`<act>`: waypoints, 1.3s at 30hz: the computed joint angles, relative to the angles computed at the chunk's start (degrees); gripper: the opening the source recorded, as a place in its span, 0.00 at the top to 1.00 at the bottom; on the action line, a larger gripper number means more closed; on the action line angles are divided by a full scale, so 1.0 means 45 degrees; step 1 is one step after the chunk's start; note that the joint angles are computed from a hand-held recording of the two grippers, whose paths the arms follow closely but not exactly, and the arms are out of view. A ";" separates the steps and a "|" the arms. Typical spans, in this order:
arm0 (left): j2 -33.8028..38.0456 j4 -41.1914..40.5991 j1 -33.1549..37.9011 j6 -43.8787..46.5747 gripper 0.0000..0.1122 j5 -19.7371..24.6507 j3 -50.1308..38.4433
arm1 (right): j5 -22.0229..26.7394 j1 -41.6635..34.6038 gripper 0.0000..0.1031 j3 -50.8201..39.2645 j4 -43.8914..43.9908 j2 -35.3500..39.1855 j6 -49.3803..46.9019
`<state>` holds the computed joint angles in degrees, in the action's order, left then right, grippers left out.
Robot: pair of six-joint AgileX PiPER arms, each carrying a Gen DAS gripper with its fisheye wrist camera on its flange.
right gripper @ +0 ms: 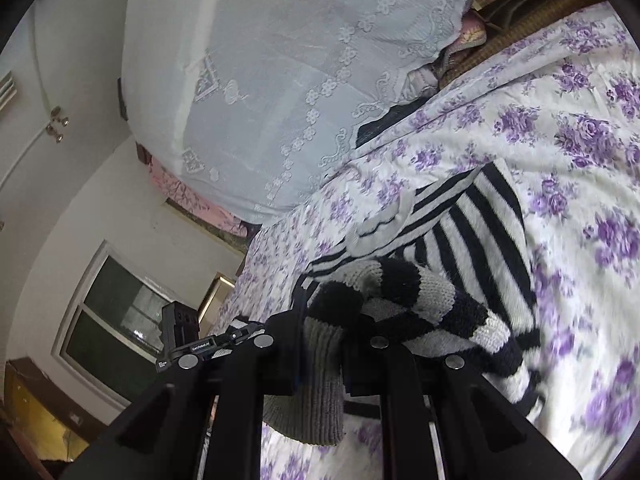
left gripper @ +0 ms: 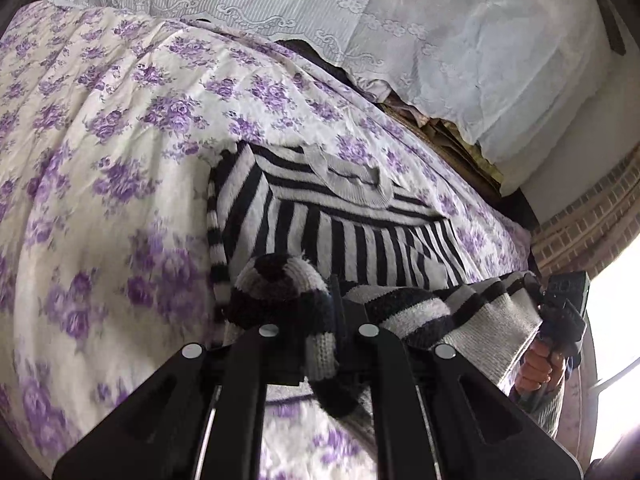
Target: Fold small clothes
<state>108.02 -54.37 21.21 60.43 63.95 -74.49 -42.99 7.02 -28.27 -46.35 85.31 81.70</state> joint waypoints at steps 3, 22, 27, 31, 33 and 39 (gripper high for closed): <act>0.0753 0.0037 -0.0411 -0.0718 0.93 -0.0206 -0.0903 | -0.0358 -0.0578 0.85 -0.1004 -0.0597 0.1136 0.0647; 0.3785 -0.1878 -0.0638 -0.2042 0.78 -0.0405 -0.3841 | -0.5234 -0.2509 0.35 -0.3451 0.1497 0.6390 0.0590; 0.5293 -0.1771 -0.0509 -0.4178 0.78 0.0335 -0.5569 | -0.2619 -0.2135 0.39 -0.2778 0.3159 0.5177 -0.1160; 0.4346 -0.2497 -0.0252 -0.2801 0.75 0.0480 -0.4575 | -0.2036 -0.1557 0.52 -0.2622 0.3412 0.4331 -0.2266; 0.3274 -0.2564 -0.0330 -0.1595 0.62 0.0337 -0.3635 | -0.0560 -0.0717 0.53 -0.3069 0.3203 0.3703 -0.3021; -0.0015 -0.3141 -0.0794 0.1369 0.49 -0.1909 -0.0397 | 0.2041 0.0332 0.51 -0.5534 0.0397 0.4603 -0.0820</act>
<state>107.95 -68.50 17.63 66.59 55.35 -76.28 -33.81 8.51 -53.17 -44.56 106.02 78.01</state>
